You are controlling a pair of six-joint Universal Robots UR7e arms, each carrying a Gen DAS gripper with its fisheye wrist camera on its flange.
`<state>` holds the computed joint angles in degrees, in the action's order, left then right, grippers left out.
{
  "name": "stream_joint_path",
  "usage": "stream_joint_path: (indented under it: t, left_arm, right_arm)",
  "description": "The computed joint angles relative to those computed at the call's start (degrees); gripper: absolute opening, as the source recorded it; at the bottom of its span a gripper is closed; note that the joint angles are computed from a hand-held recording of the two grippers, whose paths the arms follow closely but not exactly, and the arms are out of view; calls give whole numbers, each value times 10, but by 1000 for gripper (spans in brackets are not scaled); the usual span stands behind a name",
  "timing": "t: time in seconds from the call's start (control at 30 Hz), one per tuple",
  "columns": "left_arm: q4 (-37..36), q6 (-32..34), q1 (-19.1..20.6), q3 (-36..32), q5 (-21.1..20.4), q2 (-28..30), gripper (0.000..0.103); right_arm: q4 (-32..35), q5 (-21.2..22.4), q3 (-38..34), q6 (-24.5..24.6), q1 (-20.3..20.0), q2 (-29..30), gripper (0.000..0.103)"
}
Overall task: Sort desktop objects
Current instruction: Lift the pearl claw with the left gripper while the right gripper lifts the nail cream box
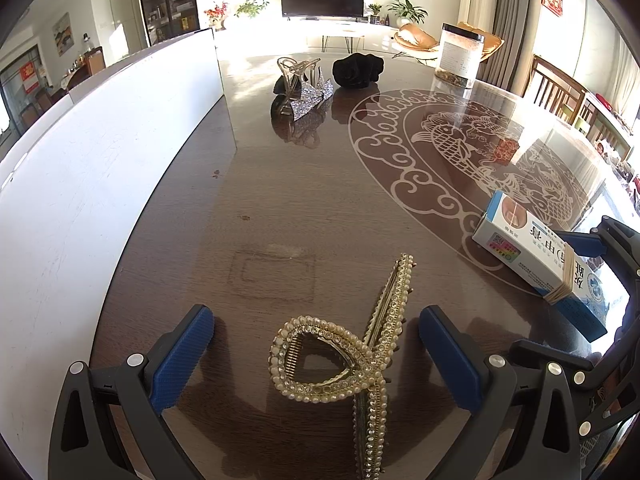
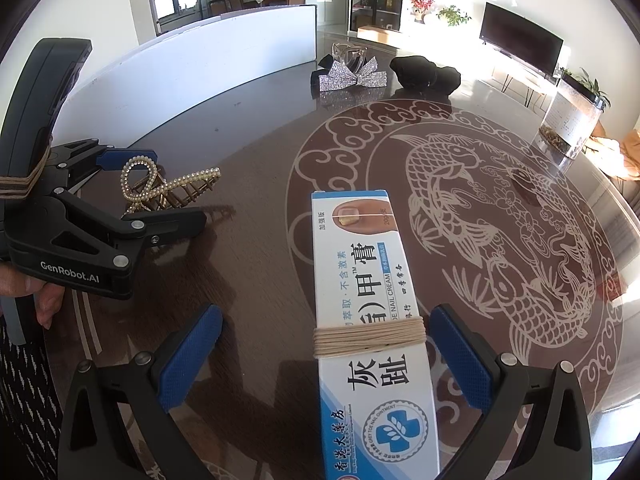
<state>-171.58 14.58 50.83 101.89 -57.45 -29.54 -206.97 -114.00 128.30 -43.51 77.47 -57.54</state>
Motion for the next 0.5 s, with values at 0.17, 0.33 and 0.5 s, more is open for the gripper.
stream_joint_path:
  t: [0.17, 0.33, 0.5]
  left_arm:
    - [17, 8, 1, 0, -7, -7, 103]
    - [128, 14, 3, -30, -20, -19, 103]
    - [112, 42, 3, -21, -32, -22, 91]
  right_arm:
    - [-2, 1, 0, 0, -1, 0, 103]
    - [-1, 0, 0, 0, 0, 0, 103]
    - [137, -48, -31, 18, 17, -25, 103]
